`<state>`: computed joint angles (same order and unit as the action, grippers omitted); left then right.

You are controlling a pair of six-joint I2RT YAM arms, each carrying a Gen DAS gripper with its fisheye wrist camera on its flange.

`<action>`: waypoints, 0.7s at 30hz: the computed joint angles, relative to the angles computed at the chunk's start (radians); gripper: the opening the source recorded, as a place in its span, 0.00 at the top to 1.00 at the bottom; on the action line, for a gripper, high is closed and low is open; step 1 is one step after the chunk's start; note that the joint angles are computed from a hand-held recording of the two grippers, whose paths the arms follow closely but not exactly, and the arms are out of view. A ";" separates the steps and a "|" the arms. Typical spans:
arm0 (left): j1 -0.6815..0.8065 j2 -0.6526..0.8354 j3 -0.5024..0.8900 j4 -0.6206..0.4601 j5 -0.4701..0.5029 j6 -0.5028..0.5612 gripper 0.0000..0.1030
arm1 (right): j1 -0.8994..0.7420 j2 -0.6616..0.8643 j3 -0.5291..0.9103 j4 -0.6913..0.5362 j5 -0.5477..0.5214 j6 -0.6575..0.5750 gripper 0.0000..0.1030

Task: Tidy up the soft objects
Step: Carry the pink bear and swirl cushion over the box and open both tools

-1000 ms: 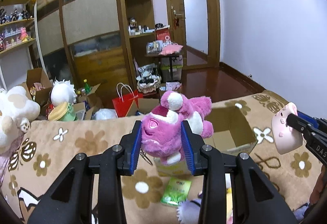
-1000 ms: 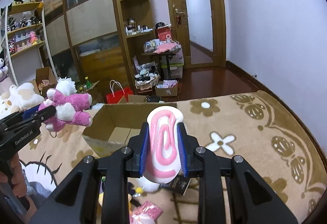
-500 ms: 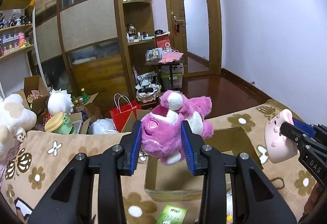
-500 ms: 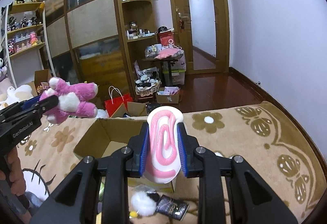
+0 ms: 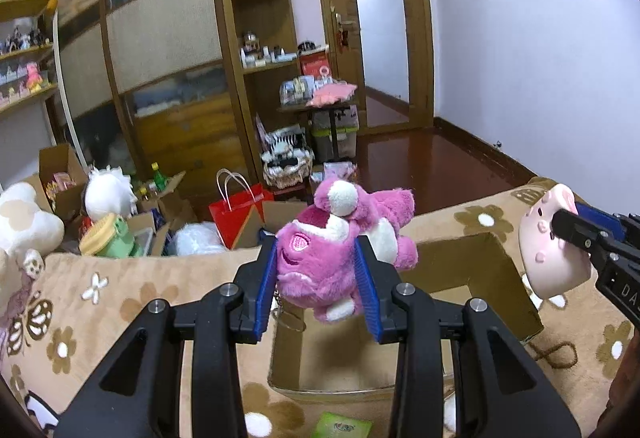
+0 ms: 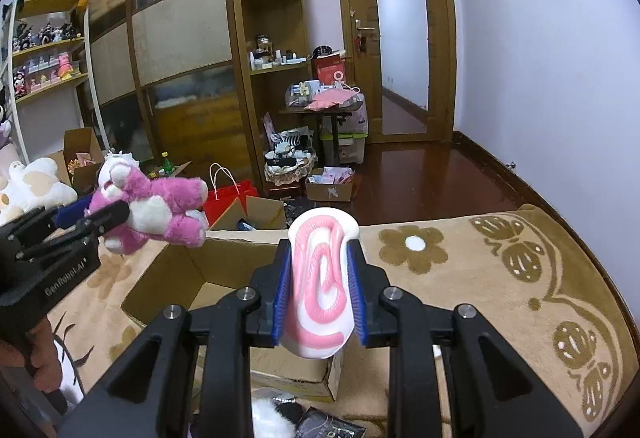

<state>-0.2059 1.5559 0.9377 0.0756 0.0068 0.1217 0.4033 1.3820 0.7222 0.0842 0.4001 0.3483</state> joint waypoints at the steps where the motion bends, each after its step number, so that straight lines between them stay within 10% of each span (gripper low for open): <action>1: 0.001 0.011 0.005 -0.003 0.004 0.002 0.65 | -0.004 0.011 0.004 0.006 -0.005 -0.001 0.73; 21: 0.011 0.191 0.097 -0.085 0.015 0.011 0.64 | -0.016 0.212 0.055 0.089 -0.156 -0.038 0.73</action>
